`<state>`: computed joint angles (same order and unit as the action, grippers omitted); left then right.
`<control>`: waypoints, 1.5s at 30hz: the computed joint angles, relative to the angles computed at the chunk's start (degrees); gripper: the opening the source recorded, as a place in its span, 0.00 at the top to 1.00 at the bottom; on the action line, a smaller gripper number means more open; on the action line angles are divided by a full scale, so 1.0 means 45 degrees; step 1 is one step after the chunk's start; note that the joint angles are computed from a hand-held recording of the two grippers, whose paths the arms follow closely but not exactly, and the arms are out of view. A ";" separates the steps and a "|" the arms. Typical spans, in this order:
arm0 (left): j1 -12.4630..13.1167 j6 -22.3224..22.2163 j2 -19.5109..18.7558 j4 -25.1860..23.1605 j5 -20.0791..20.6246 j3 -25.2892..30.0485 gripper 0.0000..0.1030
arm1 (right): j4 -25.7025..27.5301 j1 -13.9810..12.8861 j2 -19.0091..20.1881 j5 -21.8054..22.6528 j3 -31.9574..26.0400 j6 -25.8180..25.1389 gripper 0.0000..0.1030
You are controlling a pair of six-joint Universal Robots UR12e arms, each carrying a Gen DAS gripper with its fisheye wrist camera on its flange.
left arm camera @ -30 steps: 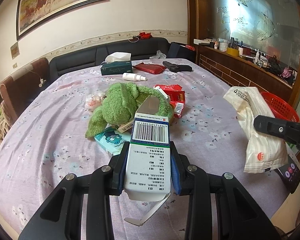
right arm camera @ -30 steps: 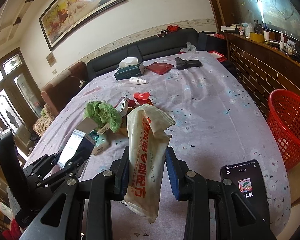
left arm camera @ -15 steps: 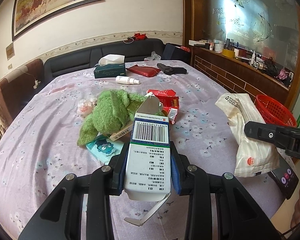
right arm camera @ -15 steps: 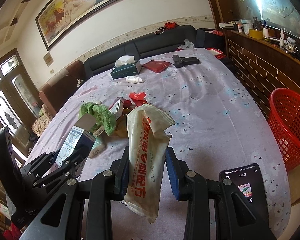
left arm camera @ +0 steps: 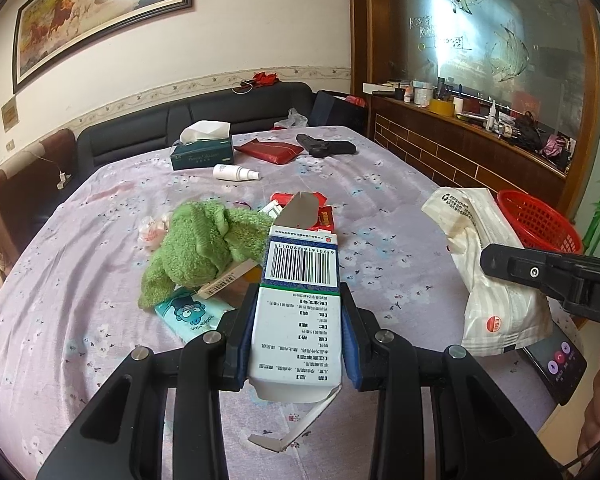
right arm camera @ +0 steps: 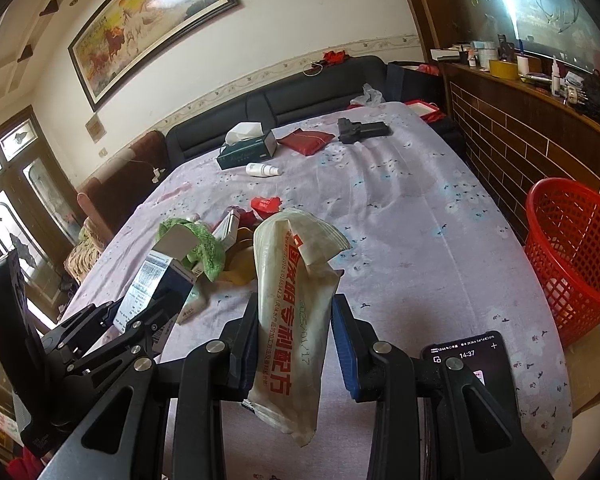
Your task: Collect trash
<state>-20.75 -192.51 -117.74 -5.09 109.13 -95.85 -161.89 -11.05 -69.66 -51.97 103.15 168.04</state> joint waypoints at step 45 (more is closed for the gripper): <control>-0.0113 0.0511 -0.0273 -0.0567 -0.0652 0.0853 0.67 | -0.0346 -0.0514 -0.0043 0.0657 0.0000 0.0541 0.65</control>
<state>-21.25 -190.21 -118.97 -7.64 106.20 -92.01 -163.44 -13.36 -69.86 -49.01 103.15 170.48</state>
